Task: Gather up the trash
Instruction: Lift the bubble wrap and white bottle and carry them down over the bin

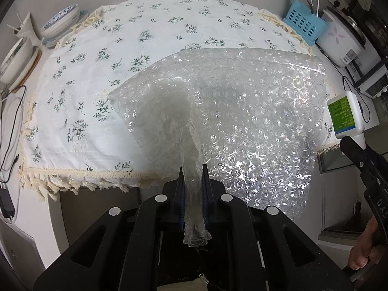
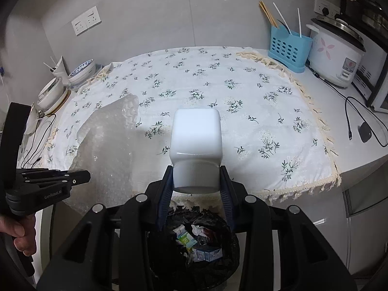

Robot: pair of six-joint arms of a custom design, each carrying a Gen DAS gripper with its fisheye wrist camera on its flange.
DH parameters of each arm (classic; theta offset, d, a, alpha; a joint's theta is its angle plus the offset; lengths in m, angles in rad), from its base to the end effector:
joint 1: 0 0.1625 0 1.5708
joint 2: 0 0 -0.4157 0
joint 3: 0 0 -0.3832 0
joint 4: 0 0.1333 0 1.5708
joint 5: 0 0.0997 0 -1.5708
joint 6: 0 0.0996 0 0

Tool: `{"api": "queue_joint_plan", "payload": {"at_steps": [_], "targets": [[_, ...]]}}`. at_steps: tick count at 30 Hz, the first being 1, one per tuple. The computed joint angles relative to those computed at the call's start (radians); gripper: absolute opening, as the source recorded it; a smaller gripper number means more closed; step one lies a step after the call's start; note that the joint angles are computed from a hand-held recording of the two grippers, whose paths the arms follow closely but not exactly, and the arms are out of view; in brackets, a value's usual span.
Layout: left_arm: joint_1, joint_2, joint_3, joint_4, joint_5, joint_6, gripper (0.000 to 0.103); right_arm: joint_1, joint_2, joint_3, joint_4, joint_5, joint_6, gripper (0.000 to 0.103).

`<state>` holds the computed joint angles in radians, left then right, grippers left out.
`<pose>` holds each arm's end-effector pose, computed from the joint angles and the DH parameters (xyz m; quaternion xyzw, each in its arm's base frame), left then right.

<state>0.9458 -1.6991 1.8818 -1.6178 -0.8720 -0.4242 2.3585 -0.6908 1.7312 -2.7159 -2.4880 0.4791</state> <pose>-0.0811 -0.4497 0.4161 0.1171 0.9304 -0.1159 0.3275 0.4775 -0.3988 0.0470 0.1147 -0.8884 0.2995 0.3286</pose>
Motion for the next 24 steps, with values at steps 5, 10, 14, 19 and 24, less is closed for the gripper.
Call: {"api": "queue_joint_plan", "payload": {"at_steps": [5, 10, 14, 19, 24], "targets": [[-0.023, -0.046, 0.052, 0.025, -0.011, -0.036, 0.01, 0.015, -0.02, 0.053, -0.009, 0.008, 0.016, 0.035], [-0.041, -0.093, 0.108, 0.034, -0.033, -0.058, 0.01, 0.022, -0.042, 0.114, -0.025, 0.022, 0.035, 0.035], [-0.059, -0.134, 0.161, 0.044, -0.047, -0.086, 0.01, 0.029, -0.061, 0.169, -0.033, 0.03, 0.061, 0.035], [-0.073, -0.183, 0.234, 0.042, -0.055, -0.116, 0.01, 0.03, -0.069, 0.23, -0.05, 0.052, 0.09, 0.035], [-0.077, -0.221, 0.302, 0.043, -0.042, -0.14, 0.01, 0.021, -0.066, 0.275, -0.068, 0.07, 0.11, 0.035]]}}
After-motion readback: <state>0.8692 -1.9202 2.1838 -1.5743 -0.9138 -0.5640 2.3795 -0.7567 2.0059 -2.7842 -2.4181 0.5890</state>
